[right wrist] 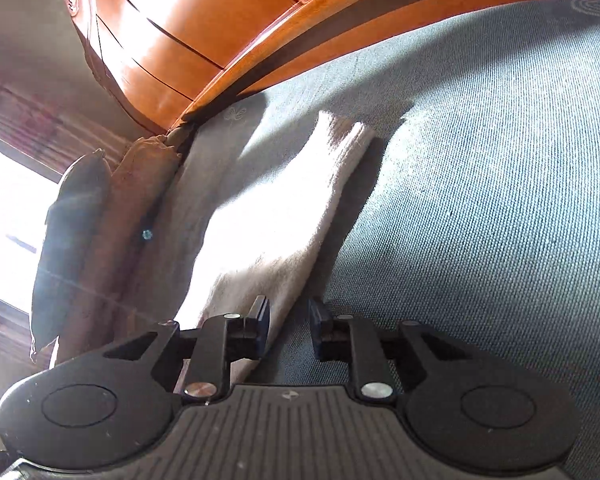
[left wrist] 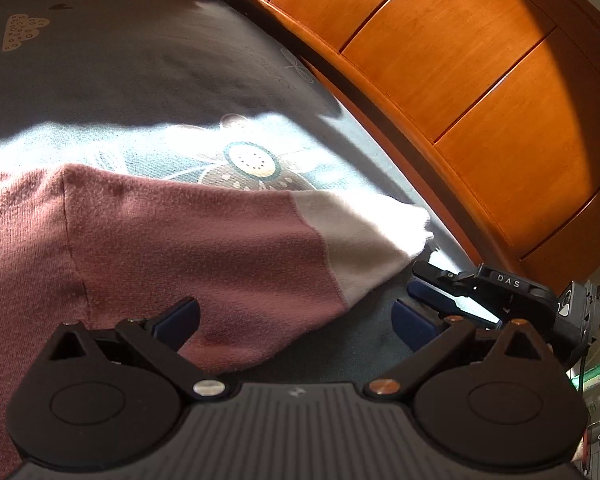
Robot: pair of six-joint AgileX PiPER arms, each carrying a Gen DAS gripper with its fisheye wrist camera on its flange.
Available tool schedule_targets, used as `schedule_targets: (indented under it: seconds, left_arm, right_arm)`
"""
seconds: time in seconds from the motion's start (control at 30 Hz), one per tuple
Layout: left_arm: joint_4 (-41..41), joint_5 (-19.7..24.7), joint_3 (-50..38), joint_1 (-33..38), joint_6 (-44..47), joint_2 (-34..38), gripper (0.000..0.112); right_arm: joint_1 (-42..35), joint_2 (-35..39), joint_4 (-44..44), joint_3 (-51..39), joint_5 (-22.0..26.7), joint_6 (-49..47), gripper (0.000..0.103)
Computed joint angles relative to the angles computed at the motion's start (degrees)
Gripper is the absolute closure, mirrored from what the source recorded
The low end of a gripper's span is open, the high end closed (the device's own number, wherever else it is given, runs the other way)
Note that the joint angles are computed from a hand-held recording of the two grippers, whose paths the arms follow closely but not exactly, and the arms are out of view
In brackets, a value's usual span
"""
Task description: Fold clothes
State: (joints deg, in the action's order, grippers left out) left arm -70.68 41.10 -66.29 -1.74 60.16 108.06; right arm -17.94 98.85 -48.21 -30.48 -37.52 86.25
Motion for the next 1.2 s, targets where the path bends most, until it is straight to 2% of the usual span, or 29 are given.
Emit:
schedule_targets:
  seconds: [0.13, 0.27, 0.33, 0.47, 0.57, 0.67, 0.73, 0.8, 0.9, 0.97, 1.07, 1.2]
  left_arm:
    - [-1.1, 3.3, -6.8, -0.8, -3.2, 5.4, 0.011]
    - [3.0, 4.8, -15.7, -3.0, -11.6, 12.2, 0.011]
    - [2.8, 4.1, -18.1, -4.3, -13.2, 14.0, 0.011]
    - [3.4, 6.9, -26.3, -7.5, -18.6, 19.0, 0.011]
    - [5.4, 5.4, -32.1, -11.1, -21.8, 21.9, 0.011]
    - [11.7, 4.1, -37.0, -13.8, -29.0, 23.4, 0.011]
    - [12.0, 4.0, -35.5, -13.8, -28.3, 21.8, 0.011]
    - [10.3, 3.3, -30.2, -12.7, -24.0, 17.8, 0.011]
    - [10.5, -1.6, -17.8, -9.8, -15.4, 7.5, 0.011]
    - [16.9, -6.4, -10.3, -7.9, -15.6, 0.4, 0.011]
    - [22.5, -10.8, -0.5, -2.6, -14.8, -8.0, 0.011]
    - [20.5, -11.6, 10.3, 8.1, -11.5, -15.5, 0.011]
  right_arm:
    - [3.8, -2.6, 9.6, 0.8, 4.5, -8.8, 0.058]
    - [4.7, -2.4, 11.9, 0.2, 5.8, -11.0, 0.056]
    - [4.1, -2.3, 11.8, 0.5, 5.2, -10.8, 0.056]
    - [1.9, -1.7, 11.5, 0.6, 4.0, -9.6, 0.056]
    - [0.2, -1.4, 12.1, 1.1, 2.8, -9.5, 0.056]
    - [-1.9, -0.6, 11.1, 1.4, 0.7, -8.0, 0.056]
    - [-3.2, 0.5, 9.3, 1.2, -0.9, -6.1, 0.056]
    - [-3.8, 0.9, 8.5, 1.0, -1.8, -5.1, 0.056]
    - [-3.5, 0.9, 8.9, 0.9, -2.0, -5.1, 0.054]
    - [-2.9, 0.7, 9.4, 0.8, -1.8, -5.2, 0.051]
    - [-1.5, 0.1, 8.7, 1.0, -3.6, -4.6, 0.05]
    - [1.7, 0.7, 4.3, 0.3, -10.1, -2.3, 0.047]
